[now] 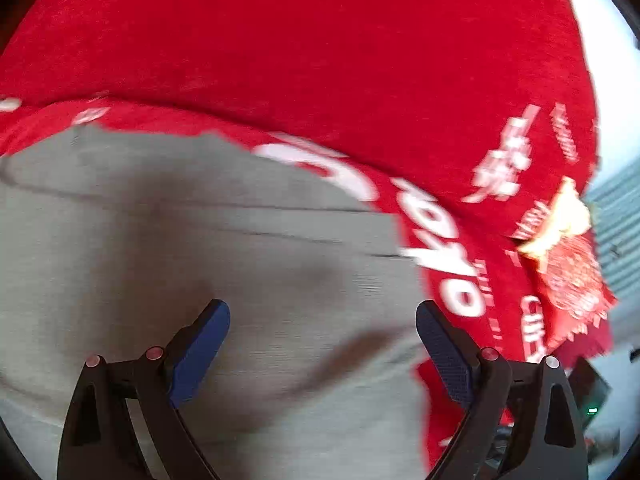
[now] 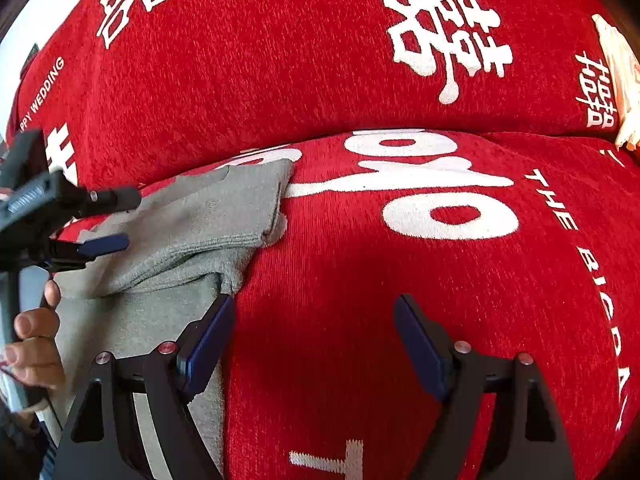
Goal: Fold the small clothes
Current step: 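Move both tools to the hem of the grey sweater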
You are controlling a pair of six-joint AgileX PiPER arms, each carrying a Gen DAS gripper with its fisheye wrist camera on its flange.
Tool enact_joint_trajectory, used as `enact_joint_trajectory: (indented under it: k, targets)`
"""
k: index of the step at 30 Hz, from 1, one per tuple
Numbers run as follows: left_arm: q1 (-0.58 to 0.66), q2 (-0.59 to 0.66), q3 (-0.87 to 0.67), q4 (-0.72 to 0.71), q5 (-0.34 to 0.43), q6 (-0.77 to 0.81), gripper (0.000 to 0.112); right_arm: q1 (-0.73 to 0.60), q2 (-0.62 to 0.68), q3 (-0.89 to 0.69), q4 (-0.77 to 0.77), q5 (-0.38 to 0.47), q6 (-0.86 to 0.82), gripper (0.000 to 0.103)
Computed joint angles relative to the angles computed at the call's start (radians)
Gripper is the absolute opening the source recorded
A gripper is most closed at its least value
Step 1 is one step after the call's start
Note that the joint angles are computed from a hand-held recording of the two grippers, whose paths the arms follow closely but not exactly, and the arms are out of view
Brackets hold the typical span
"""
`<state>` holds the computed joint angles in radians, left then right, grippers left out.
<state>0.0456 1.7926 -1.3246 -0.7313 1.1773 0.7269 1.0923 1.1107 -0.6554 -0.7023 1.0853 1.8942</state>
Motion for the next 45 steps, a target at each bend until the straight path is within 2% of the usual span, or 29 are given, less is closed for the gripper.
enact_joint_trajectory:
  k: [2, 4, 6, 9, 12, 17, 19, 23, 26, 30, 32, 34, 36, 38, 39, 40, 41, 42, 45]
  targets:
    - [0.043, 0.016, -0.002, 0.048, -0.038, 0.014, 0.095, 0.002, -0.003, 0.003, 0.001, 0.0, 0.003, 0.084]
    - [0.139, 0.032, -0.01, 0.028, -0.006, 0.107, 0.095, 0.003, -0.006, 0.003, 0.002, 0.004, 0.003, 0.084]
    - [0.207, 0.032, -0.025, 0.036, -0.011, 0.15, 0.095, 0.003, -0.004, 0.001, 0.002, 0.004, 0.002, 0.084]
    - [0.301, 0.082, -0.106, 0.081, -0.031, 0.171, 0.095, -0.003, 0.007, -0.002, 0.009, -0.005, -0.011, 0.084]
    - [0.372, 0.16, -0.211, 0.104, -0.018, 0.157, 0.095, 0.001, 0.038, -0.004, 0.012, -0.018, -0.017, 0.084]
    - [0.414, 0.216, -0.265, 0.182, -0.108, 0.133, 0.095, 0.001, 0.102, -0.017, 0.016, -0.032, -0.038, 0.084]
    - [0.43, 0.234, -0.3, 0.194, -0.067, 0.116, 0.095, 0.019, 0.129, -0.035, 0.0, -0.009, -0.031, 0.084]
    - [0.455, 0.084, -0.153, 0.135, -0.094, 0.236, 0.095, 0.093, 0.202, -0.123, -0.074, 0.089, -0.006, 0.084]
    - [0.427, -0.071, 0.032, 0.098, -0.161, 0.385, 0.095, 0.04, 0.257, -0.191, -0.087, -0.008, -0.047, 0.084]
    - [0.309, -0.115, 0.119, 0.166, -0.276, 0.327, 0.095, -0.091, 0.413, -0.356, -0.044, -0.151, -0.23, 0.084]
    - [0.259, -0.09, 0.127, 0.238, -0.339, 0.247, 0.095, -0.143, 0.482, -0.419, 0.006, -0.17, -0.318, 0.084]
    - [0.281, -0.061, 0.111, 0.231, -0.322, 0.254, 0.097, -0.178, 0.517, -0.433, 0.059, -0.173, -0.376, 0.084]
    - [0.313, -0.074, 0.114, 0.235, -0.322, 0.273, 0.097, -0.182, 0.494, -0.387, 0.069, -0.188, -0.35, 0.084]
    - [0.358, -0.093, 0.126, 0.206, -0.32, 0.342, 0.097, -0.142, 0.485, -0.398, 0.06, -0.099, -0.328, 0.084]
    - [0.382, -0.102, 0.127, 0.182, -0.301, 0.377, 0.097, -0.109, 0.498, -0.436, 0.047, -0.01, -0.313, 0.084]
    - [0.398, -0.105, 0.122, 0.166, -0.274, 0.391, 0.097, -0.091, 0.509, -0.465, 0.033, 0.038, -0.293, 0.084]
    - [0.401, -0.106, 0.12, 0.158, -0.25, 0.389, 0.097, -0.077, 0.514, -0.489, 0.014, 0.046, -0.268, 0.084]
    - [0.393, -0.11, 0.128, 0.157, -0.254, 0.384, 0.097, -0.076, 0.521, -0.509, 0.014, 0.03, -0.267, 0.084]
    - [0.356, -0.145, 0.19, 0.174, -0.296, 0.365, 0.097, -0.111, 0.586, -0.591, 0.07, -0.09, -0.345, 0.084]
